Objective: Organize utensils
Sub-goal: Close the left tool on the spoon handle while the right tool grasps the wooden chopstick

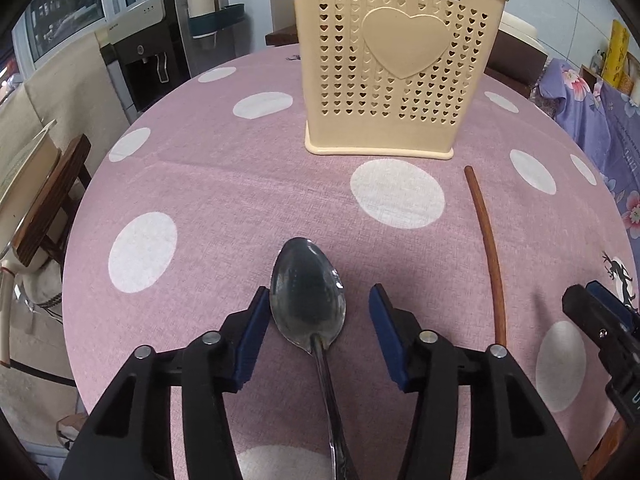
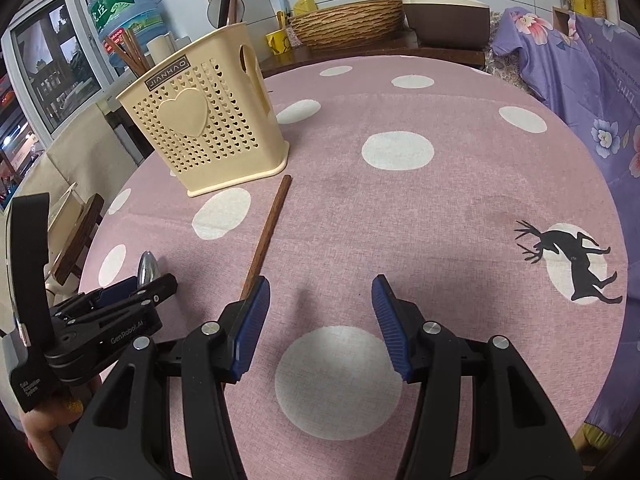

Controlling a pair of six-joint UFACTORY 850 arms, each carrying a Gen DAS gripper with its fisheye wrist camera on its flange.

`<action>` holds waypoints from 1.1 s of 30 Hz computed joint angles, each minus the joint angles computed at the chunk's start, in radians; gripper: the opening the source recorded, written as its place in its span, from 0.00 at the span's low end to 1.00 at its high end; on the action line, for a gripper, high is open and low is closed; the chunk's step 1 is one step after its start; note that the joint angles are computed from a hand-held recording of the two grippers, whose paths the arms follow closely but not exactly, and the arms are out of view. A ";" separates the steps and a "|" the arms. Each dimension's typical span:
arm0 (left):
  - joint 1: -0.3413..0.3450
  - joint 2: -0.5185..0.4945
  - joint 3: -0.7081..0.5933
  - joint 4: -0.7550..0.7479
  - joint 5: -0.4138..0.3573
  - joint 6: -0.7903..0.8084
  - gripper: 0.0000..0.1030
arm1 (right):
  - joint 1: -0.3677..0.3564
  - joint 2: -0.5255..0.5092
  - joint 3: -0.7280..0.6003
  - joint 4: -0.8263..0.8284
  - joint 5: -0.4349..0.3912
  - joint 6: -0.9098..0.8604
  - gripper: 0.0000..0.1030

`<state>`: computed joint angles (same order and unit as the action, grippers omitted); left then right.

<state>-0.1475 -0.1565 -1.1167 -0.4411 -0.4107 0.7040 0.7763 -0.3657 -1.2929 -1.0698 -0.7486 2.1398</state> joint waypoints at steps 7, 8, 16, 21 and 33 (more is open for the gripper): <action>0.003 -0.004 -0.007 -0.031 -0.013 0.038 0.37 | 0.000 -0.012 -0.021 0.015 0.001 -0.036 0.52; 0.005 -0.006 -0.009 -0.052 -0.020 0.057 0.37 | 0.000 -0.016 -0.028 0.019 0.002 -0.050 0.52; 0.063 0.012 -0.022 -0.353 -0.099 0.295 0.37 | -0.048 -0.068 -0.107 0.111 0.086 -0.202 0.52; 0.094 0.039 -0.024 -0.534 -0.116 0.437 0.37 | -0.087 -0.132 -0.199 0.229 0.112 -0.345 0.44; 0.127 0.038 -0.038 -0.793 -0.165 0.667 0.37 | -0.131 -0.258 -0.404 0.400 -0.026 -0.545 0.21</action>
<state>-0.0206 -0.1187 -1.1546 -1.2344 -0.5753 1.3712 0.6457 -0.6237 -1.6967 -0.6697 -0.7747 1.5946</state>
